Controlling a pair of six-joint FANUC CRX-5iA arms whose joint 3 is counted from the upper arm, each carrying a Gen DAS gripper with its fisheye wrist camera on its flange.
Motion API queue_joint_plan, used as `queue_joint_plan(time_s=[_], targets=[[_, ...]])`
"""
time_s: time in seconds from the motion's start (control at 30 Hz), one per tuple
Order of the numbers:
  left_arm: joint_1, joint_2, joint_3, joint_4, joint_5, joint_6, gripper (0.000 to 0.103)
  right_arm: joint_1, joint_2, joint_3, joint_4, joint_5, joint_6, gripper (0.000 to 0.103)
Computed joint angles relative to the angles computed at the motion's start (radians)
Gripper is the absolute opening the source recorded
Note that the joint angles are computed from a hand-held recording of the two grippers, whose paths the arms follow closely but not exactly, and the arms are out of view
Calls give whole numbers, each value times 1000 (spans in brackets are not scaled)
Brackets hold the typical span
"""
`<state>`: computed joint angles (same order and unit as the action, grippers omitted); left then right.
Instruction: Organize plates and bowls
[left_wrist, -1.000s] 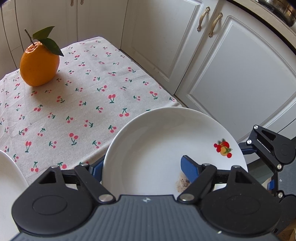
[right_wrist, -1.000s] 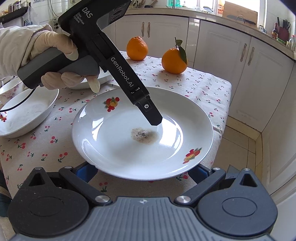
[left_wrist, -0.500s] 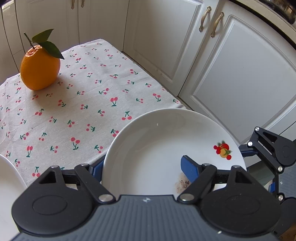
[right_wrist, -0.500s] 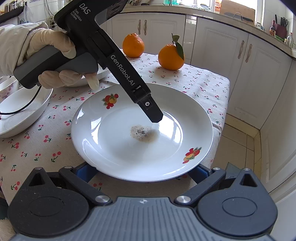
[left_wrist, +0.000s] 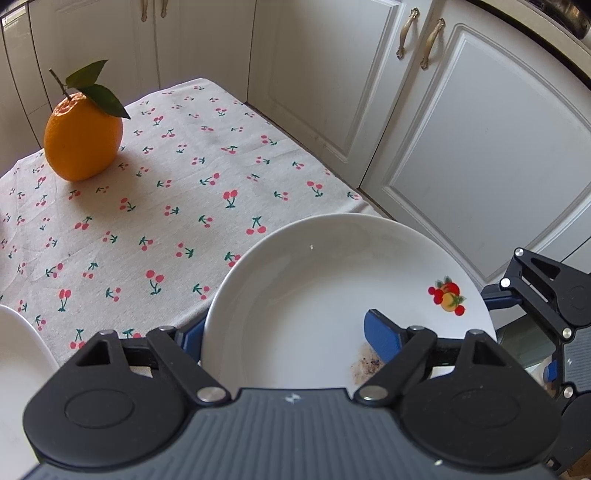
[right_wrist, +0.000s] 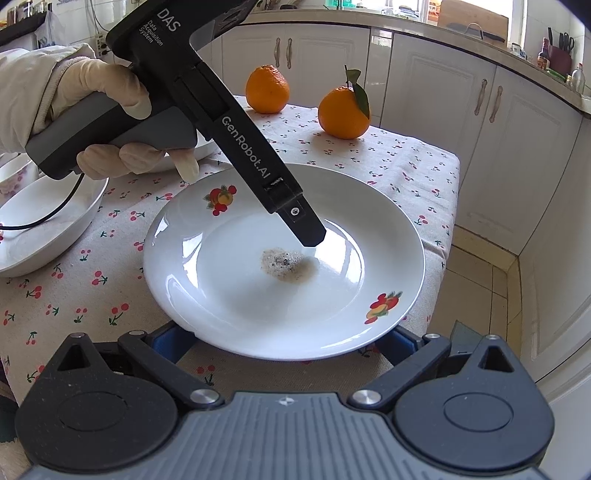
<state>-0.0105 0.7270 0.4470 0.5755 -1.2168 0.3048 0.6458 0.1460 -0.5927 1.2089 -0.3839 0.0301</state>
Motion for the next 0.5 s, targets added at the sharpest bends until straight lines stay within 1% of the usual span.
queue_joint_plan(time_s=[0.07,0.2,0.27,0.5], targets=[[4,-8,-9,5,3,0,86,15,-3,6,-29,-23,22,103],[20,-40,-50,29,18,-27,86,41,-28,-4,-49,-55,2,103],[31,-68,-80,40,34,-44,87,68,-40,-5,-69,-98,-12,103],[79,-177,-199,98,78,-121,87,143,-88,-29,-18,-172,-111,103]])
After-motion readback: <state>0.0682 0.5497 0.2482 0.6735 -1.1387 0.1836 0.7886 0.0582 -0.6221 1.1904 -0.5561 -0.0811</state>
